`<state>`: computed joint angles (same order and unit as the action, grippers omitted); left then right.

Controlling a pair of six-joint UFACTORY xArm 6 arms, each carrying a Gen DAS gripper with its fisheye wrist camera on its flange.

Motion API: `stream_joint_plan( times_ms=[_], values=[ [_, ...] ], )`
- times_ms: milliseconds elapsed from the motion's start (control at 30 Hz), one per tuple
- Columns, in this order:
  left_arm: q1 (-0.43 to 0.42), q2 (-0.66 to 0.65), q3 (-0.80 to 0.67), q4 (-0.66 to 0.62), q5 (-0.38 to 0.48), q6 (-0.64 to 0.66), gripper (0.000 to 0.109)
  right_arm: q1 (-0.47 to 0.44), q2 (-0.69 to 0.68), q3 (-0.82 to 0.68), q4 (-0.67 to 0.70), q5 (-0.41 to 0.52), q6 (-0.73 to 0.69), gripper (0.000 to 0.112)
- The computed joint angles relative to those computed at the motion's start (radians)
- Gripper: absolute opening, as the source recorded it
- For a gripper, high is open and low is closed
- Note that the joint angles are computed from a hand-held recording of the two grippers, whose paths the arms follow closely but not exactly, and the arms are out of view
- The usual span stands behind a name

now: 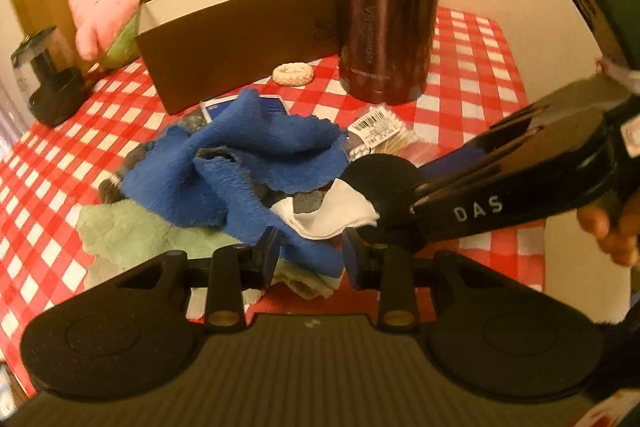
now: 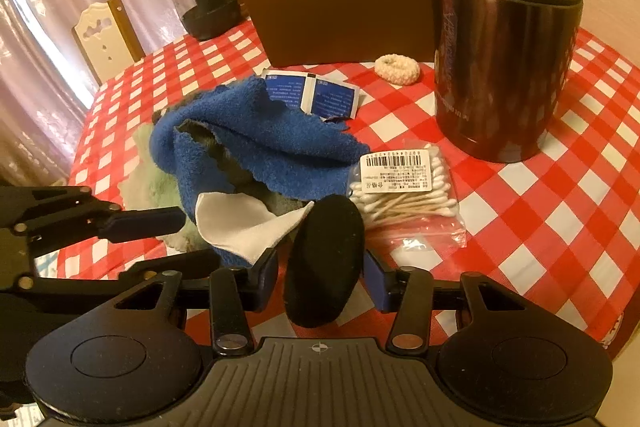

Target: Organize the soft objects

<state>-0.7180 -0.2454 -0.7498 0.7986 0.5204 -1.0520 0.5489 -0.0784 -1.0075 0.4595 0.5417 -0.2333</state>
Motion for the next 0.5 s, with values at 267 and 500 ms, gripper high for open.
stream_joint_plan(
  times_ms=[267, 500],
  values=[
    [-0.023, 0.062, -0.052, 0.105, 0.035, 0.03, 0.032, -0.021, 0.006, -0.006, 0.059, 0.027, -0.052, 0.045],
    [-0.054, 0.123, -0.108, 0.172, 0.078, 0.121, 0.033, -0.034, 0.013, -0.016, 0.086, 0.052, -0.076, 0.045]
  ],
)
